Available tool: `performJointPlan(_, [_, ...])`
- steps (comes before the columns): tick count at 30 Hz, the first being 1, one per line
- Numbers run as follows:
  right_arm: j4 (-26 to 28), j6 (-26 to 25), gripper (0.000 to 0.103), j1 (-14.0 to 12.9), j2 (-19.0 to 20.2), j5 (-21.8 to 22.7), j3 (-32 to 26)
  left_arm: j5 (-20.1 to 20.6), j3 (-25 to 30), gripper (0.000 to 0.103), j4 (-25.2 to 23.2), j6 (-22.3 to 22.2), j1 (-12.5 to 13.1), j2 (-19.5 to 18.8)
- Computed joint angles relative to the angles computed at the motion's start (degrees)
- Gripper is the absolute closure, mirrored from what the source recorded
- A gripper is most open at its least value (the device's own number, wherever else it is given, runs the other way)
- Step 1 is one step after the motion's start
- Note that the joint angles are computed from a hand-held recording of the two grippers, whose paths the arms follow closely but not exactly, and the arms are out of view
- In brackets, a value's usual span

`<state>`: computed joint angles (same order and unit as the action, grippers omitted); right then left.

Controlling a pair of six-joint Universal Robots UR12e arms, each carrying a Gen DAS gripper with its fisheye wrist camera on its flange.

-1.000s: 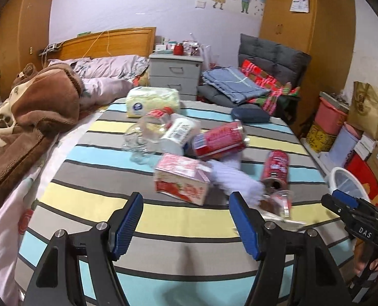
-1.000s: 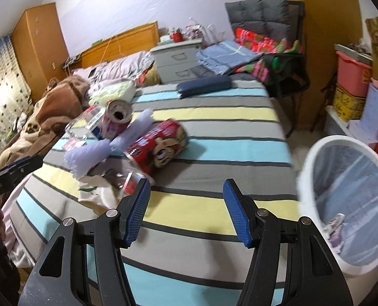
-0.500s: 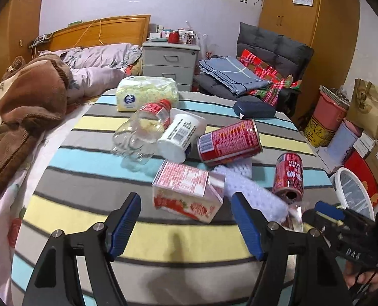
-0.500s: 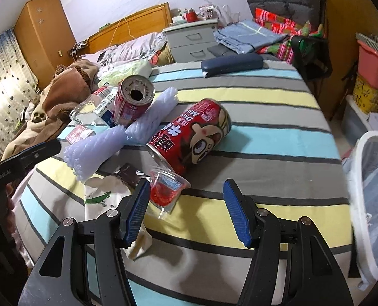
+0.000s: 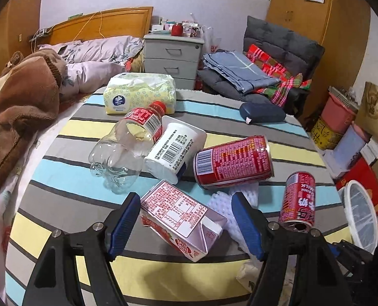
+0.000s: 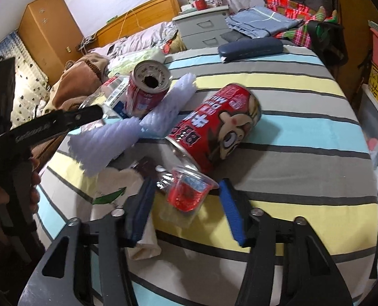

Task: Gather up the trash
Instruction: 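Grasp the pink milk carton with the left tool while the right tool grasps the red plastic cup, then carry the pink carton and red cup with both tools over the white bin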

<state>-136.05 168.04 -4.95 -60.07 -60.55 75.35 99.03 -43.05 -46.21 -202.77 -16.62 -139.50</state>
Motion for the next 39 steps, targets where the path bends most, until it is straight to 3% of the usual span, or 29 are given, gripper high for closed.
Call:
performJointPlan(6, [-0.94,0.57,0.058,0.13,-0.12,-1.61,0.16,0.20,-0.02,0.029,-3.66,1.33,0.21,0.20])
performJointPlan(14, [-2.40,0.05,0.058,0.17,-0.75,-4.50,0.96,0.40,-4.46,0.027,-2.41,1.97,0.78,2.70])
performJointPlan(18, [-3.20,-0.46,0.058,0.35,-0.78,-6.20,1.10,5.11,-4.18,0.027,-4.92,2.74,0.39,2.68])
performJointPlan(21, [-4.17,-0.15,0.058,0.35,-0.71,-6.79,1.21,2.53,-5.21,0.028,-3.33,1.73,0.81,3.03])
performJointPlan(26, [-4.92,0.99,0.058,0.12,-0.51,-7.47,1.17,2.67,-3.49,0.028,-3.92,2.05,0.67,1.71])
performJointPlan(29, [-5.42,1.04,0.058,0.01,-0.59,-7.39,1.38,2.27,-2.69,0.038,-3.70,1.77,0.63,1.21])
performJointPlan(34, [-5.44,1.17,0.058,-0.05,-0.63,-7.19,1.50,1.99,-0.10,0.067,-5.21,3.05,0.52,-0.17])
performJointPlan(39, [-5.63,1.20,0.058,-0.22,-0.74,-6.83,1.68,1.39,-0.13,0.067,-4.73,2.27,0.64,-0.26])
